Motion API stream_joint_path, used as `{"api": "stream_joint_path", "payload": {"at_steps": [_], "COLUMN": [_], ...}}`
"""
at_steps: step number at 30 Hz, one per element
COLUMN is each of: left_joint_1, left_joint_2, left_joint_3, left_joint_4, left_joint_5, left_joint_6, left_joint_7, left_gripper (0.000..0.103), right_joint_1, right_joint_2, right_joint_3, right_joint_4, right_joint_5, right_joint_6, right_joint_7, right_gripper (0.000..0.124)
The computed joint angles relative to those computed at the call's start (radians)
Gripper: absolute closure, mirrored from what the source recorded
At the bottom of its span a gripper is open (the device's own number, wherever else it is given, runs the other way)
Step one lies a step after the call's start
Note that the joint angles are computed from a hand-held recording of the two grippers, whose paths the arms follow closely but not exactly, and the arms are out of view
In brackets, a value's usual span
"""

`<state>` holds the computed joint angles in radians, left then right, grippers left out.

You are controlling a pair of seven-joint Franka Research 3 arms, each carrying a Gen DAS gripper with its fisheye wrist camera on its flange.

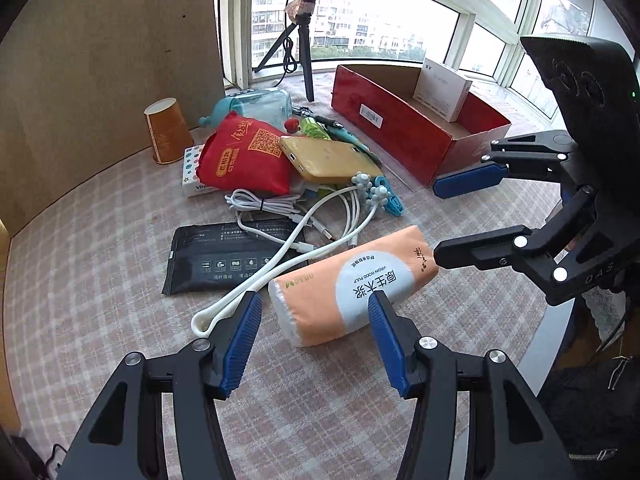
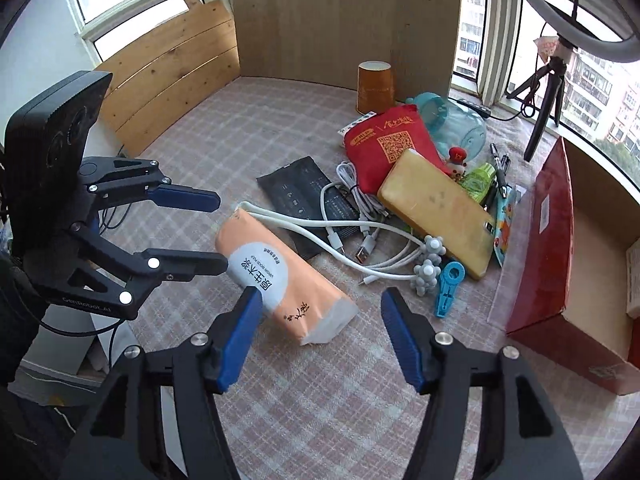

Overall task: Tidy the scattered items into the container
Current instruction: 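Turn the tissue pack upright and carry it over the red box with the right gripper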

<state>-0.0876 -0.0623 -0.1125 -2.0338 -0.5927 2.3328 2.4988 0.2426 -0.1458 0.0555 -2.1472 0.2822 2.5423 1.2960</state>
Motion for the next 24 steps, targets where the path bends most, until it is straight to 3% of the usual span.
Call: {"api": "stream_joint_path", "payload": {"at_steps": [6,12,13,15,18,24], "left_joint_1": [0.009,0.007,0.007,0.008,0.010,-0.004], "left_joint_2": [-0.056,-0.121,-0.129,-0.140,-0.147,-0.140], "left_joint_3": [0.023,0.056,0.061,0.073,0.085,0.087], "left_joint_4": [-0.069,-0.143,-0.151,-0.162,-0.166,-0.137], "left_joint_5": [-0.035,-0.039,-0.035,-0.030,-0.020,-0.020], "left_joint_6": [0.019,0.055,0.061,0.070,0.077,0.087], "left_joint_7": [-0.018,-0.045,-0.053,-0.068,-0.089,-0.105], "left_gripper": [0.050,0.050,0.050,0.050,0.050,0.050], "right_joint_1": [0.025,0.053,0.058,0.058,0.050,0.023], "right_joint_2": [0.077,0.193,0.200,0.199,0.185,0.114], "right_joint_3": [0.028,0.030,0.028,0.024,0.017,0.001], "right_joint_4": [0.108,0.200,0.201,0.197,0.191,0.147], "right_joint_5": [-0.166,-0.313,-0.332,-0.309,-0.222,0.001], "right_joint_6": [-0.063,-0.162,-0.169,-0.179,-0.189,-0.194], "right_joint_7": [-0.170,-0.207,-0.204,-0.213,-0.219,-0.212], "right_gripper": [0.059,0.059,0.064,0.076,0.083,0.086]}}
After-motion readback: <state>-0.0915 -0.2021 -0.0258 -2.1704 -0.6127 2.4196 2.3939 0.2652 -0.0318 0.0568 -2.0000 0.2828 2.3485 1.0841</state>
